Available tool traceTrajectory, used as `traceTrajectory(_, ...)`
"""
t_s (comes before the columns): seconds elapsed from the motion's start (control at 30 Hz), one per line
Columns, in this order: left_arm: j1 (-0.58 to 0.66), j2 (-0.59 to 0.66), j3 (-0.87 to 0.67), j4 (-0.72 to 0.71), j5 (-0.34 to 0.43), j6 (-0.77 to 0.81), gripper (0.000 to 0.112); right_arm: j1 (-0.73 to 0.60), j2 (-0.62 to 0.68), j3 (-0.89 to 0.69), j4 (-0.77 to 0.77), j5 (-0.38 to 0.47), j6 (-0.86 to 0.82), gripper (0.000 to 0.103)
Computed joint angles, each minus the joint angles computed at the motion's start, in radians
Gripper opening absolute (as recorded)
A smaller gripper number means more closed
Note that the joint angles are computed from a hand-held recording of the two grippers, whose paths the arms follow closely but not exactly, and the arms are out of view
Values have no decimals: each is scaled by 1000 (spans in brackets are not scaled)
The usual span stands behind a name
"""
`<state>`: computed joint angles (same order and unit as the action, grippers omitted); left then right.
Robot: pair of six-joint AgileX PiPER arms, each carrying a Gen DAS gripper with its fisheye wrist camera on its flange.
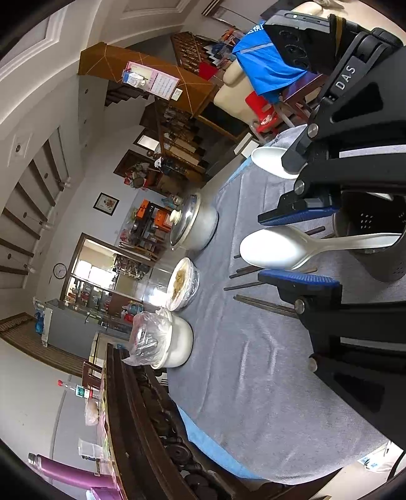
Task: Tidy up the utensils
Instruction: 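Carry both spoons over the grey holder cup and drop them in, opening both grippers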
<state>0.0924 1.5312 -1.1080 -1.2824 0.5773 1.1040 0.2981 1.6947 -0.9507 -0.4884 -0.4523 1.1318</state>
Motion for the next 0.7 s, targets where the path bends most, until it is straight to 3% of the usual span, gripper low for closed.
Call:
traceTrajectory(0.47,15,-77,57,29,-8,61,31,-4,-72,65,-61,37,6,10)
traceTrajectory(0.6,36,-74,44,32,6,48,32,-19,-89,87,-36,25,5,25)
traceTrajectory(0.7,60,-67,35,34,13,35,32,-31,-100,106,-8,15,-9,27)
